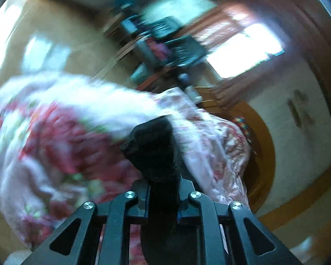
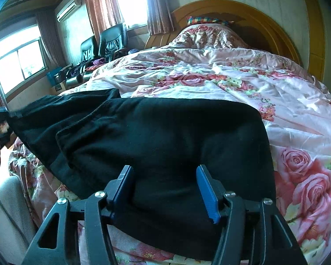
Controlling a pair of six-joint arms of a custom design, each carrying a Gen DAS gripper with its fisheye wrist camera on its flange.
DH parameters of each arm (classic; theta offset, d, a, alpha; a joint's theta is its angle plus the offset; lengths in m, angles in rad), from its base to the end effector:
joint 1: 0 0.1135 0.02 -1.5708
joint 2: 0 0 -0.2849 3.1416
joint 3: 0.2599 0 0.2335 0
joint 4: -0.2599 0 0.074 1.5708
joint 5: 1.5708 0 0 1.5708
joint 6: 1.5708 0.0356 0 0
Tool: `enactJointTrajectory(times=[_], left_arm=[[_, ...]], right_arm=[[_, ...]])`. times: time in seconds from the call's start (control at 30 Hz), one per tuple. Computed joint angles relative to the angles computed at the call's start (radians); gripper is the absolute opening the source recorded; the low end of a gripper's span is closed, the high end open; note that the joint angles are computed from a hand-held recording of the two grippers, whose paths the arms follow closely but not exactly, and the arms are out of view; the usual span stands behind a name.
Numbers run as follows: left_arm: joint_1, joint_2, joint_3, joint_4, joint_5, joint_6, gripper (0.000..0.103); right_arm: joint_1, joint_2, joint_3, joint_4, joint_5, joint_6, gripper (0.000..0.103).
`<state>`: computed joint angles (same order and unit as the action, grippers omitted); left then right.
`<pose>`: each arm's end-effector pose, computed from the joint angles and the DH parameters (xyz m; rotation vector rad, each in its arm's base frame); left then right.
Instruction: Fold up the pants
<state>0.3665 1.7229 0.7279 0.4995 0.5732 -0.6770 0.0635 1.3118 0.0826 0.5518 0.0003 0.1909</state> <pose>0.3129 0.0994 0.1891 -0.7056 1.9464 -0.7817 0.1642 0.0104 0.1277 0.1435 2.2472 0.1365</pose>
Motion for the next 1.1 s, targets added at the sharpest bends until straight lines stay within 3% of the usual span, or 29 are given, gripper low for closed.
enactJointTrajectory(times=[0.23, 0.47, 0.6, 0.77, 0.9, 1.1], left_arm=[[-0.170, -0.227, -0.015, -0.020, -0.030, 0.142, 0.015], [-0.390, -0.326, 0.036, -0.122, -0.066, 0.277, 0.014], [-0.574, -0.355, 0.038, -0.182, -0.118, 0.370, 0.015], [-0.792, -0.308, 0.068, -0.245, -0.213, 0.459, 0.014], [-0.975, -0.178, 0.150, -0.341, -0.341, 0.570, 0.015], [-1.162, -0.012, 0.178, -0.335, -0.510, 0.704, 0.015]], right_arm=[[-0.155, -0.144, 0.029, -0.163, -0.176, 0.013, 0.066], [-0.532, -0.418, 0.056, -0.482, -0.431, -0.029, 0.071], [-0.777, -0.444, 0.073, -0.587, -0.589, -0.105, 0.072], [-0.955, -0.369, 0.104, -0.606, -0.694, -0.145, 0.072], [-1.046, -0.334, 0.122, -0.613, -0.730, -0.170, 0.072], [-1.203, -0.256, 0.160, -0.609, -0.776, -0.201, 0.072]])
